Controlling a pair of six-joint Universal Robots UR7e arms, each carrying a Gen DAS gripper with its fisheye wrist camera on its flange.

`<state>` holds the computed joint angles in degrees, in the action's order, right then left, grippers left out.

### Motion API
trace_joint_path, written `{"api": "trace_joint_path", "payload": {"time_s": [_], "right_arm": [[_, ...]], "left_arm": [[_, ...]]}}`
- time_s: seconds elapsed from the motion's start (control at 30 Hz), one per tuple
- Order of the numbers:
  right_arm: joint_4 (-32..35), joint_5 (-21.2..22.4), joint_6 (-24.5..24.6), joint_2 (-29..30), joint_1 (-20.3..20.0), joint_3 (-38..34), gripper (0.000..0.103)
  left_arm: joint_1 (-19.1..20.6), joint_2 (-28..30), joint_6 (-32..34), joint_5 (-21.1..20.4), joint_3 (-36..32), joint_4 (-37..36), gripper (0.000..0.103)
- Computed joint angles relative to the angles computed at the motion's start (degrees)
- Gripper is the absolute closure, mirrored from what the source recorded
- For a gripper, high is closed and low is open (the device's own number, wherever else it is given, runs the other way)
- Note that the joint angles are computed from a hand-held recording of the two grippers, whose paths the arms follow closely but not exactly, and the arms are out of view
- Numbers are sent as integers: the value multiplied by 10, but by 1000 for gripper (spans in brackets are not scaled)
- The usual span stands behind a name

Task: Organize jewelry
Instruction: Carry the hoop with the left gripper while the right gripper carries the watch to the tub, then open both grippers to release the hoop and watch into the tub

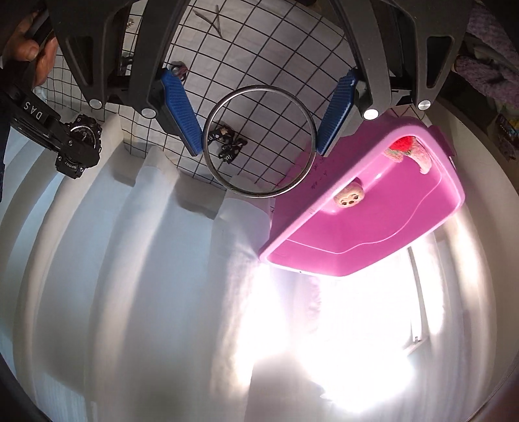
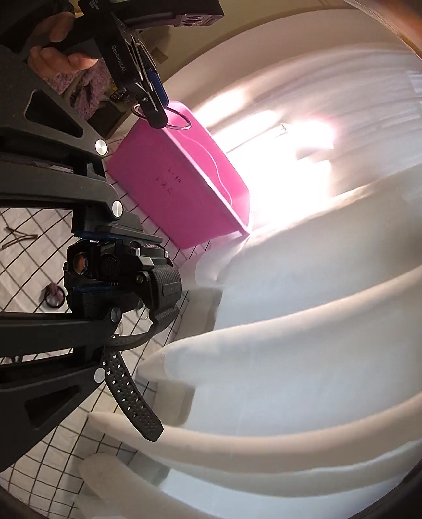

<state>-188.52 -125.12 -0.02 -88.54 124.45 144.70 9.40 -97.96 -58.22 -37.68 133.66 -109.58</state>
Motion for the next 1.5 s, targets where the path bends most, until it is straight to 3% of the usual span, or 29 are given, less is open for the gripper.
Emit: {"api": "trace_joint_path", "payload": {"time_s": [0.17, 0.37, 0.53, 0.73, 0.9, 1.1, 1.5], "right_arm": [[-35, 43, -32, 102, 11, -85, 84], [-26, 93, -33, 211, 13, -197, 84], [17, 117, -35, 293, 7, -293, 84], [107, 139, -10, 365, -6, -392, 84], [185, 136, 23, 406, -13, -449, 84], [294, 127, 73, 436, -21, -497, 84], [431, 110, 122, 468, -34, -556, 84]], "left_arm": [[38, -44, 48, 42, -22, 25, 33], [121, -68, 173, 64, -52, -21, 33], [209, -47, 279, 52, -81, -99, 33], [299, -9, 337, 13, -130, -117, 33], [346, 23, 344, -31, -164, -82, 33], [376, 53, 351, -66, -185, -58, 33], [413, 89, 353, -89, -217, -37, 33]]}}
